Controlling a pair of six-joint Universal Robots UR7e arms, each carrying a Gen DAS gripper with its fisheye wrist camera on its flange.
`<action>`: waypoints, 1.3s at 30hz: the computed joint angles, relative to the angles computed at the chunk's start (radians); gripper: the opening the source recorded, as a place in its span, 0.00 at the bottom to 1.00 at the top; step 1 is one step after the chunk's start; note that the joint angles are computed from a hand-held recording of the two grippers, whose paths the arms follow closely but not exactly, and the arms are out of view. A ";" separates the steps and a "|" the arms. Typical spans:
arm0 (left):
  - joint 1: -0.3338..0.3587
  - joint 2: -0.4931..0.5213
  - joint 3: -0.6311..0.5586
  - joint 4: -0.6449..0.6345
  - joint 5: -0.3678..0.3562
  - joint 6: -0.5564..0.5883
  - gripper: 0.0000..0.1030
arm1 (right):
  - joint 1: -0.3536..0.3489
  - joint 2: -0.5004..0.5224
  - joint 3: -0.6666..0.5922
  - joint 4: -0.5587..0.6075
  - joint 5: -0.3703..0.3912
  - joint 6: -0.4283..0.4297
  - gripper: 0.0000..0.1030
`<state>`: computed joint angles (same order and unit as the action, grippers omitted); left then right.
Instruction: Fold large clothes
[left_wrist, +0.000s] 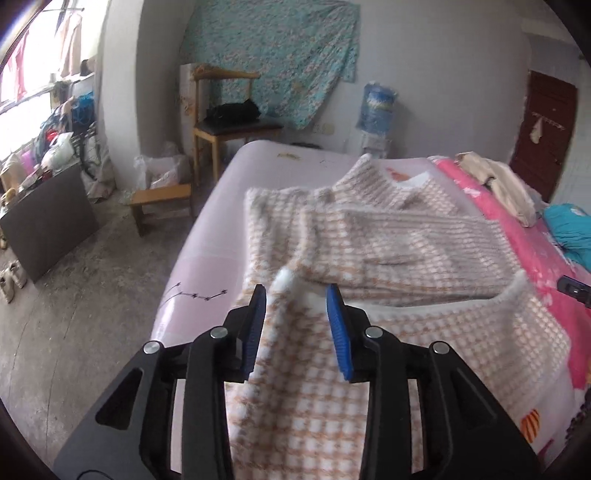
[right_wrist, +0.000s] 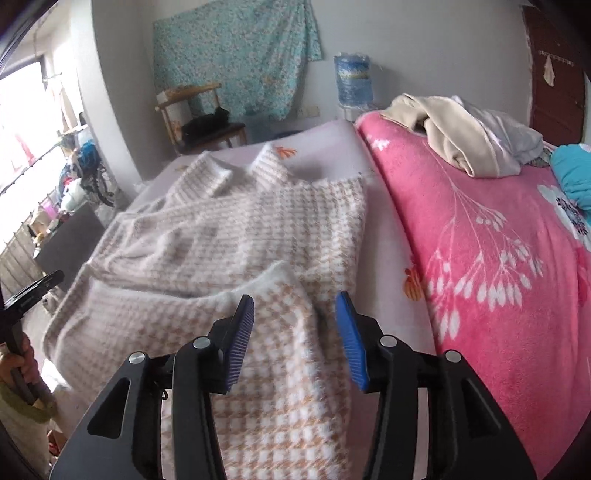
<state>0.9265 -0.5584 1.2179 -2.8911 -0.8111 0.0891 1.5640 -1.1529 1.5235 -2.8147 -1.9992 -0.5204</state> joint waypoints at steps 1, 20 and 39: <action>-0.005 -0.011 0.016 0.011 -0.058 0.006 0.32 | 0.004 -0.001 0.002 0.047 0.031 -0.009 0.44; -0.004 0.173 -0.223 0.376 -0.133 -0.053 0.33 | 0.009 0.237 -0.225 0.335 0.013 0.111 0.20; -0.066 0.011 0.109 0.227 -0.278 0.062 0.32 | 0.048 0.007 0.126 0.234 -0.007 -0.007 0.20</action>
<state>0.8601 -0.5477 1.3267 -2.6646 -1.0896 0.1507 1.6124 -1.1462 1.6499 -2.5812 -2.0058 -0.5270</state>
